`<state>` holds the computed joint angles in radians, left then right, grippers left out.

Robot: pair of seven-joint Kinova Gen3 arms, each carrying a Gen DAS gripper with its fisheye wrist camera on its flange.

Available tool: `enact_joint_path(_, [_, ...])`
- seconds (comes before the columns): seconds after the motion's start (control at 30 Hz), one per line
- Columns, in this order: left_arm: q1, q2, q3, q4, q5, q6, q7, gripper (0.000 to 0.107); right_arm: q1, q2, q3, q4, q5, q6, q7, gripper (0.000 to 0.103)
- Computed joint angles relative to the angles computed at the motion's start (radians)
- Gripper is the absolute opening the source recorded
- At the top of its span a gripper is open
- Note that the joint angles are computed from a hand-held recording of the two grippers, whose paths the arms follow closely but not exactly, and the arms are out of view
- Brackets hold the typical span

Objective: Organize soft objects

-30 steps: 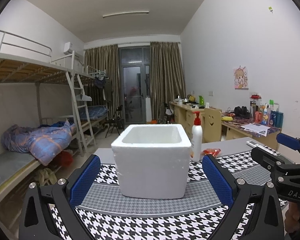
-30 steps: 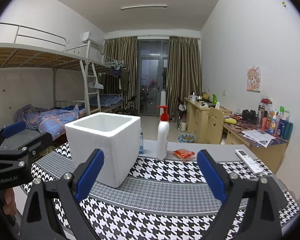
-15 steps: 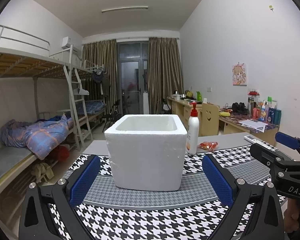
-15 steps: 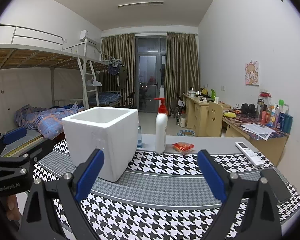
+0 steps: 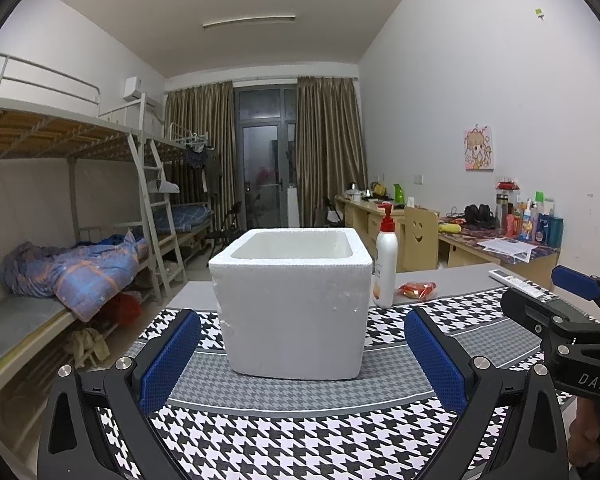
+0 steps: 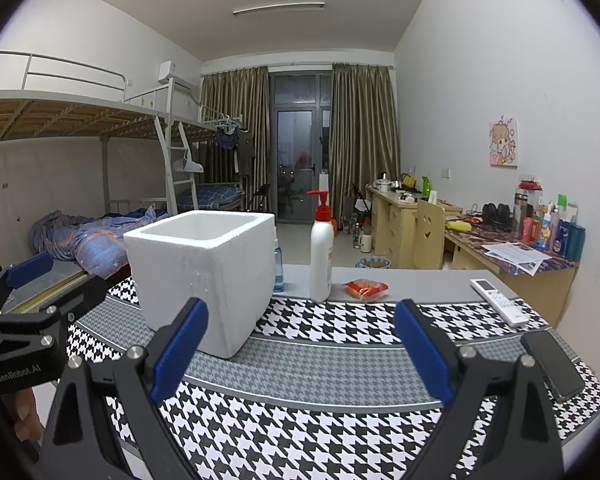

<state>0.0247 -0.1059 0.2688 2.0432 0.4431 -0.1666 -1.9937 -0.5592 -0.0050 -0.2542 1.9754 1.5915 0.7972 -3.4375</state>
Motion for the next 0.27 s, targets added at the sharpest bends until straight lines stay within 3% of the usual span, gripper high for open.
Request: enact_joint_path(0.27, [0.006,0.003,-0.007,-0.001,-0.011,0.009,0.018,0.102,0.001,0.005,0.001,-0.005,-0.014,-0.003,0.012,0.096])
